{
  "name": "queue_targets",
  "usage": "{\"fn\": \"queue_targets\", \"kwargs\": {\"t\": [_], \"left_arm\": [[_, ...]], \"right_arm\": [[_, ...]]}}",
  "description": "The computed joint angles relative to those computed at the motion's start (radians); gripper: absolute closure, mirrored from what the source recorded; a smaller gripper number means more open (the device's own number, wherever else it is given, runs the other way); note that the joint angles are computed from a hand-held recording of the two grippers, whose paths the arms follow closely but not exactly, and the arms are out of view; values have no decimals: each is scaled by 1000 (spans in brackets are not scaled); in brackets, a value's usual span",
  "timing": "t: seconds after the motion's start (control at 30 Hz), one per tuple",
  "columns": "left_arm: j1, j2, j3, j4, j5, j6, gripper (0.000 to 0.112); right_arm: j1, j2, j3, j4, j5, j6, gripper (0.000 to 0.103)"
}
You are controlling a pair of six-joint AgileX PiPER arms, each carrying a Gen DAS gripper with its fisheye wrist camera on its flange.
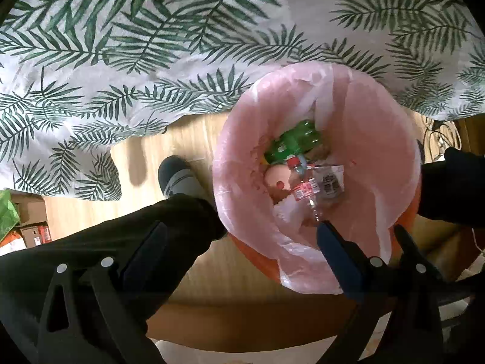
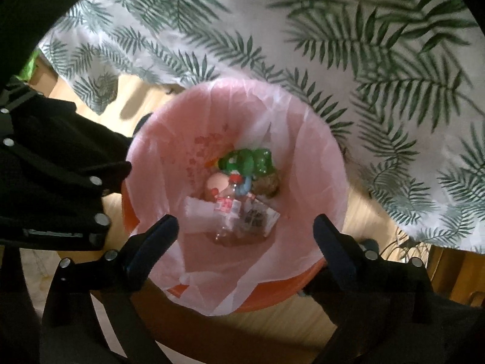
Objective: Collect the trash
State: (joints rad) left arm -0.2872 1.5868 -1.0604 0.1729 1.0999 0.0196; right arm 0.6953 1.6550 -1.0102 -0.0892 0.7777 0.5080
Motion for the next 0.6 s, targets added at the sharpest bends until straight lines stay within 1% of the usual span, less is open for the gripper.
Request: {"fn": "queue_targets", "kwargs": {"t": [0.27,0.37,0.43,0.6], "left_arm": [[-14,-92,14,-22,1,1,14],[-42,-143,26,3,7,-28,14],[-52,-176,24,0,21,-30,14],[-38,-271,8,-66,72,24,14]], "right_arm": [[26,-103,-5,-41,72,51,9],[49,-154,8,-62,98,68,6],[76,-182,6,-84,130,84,6],[129,-248,-12,-121,201,127,6]]}}
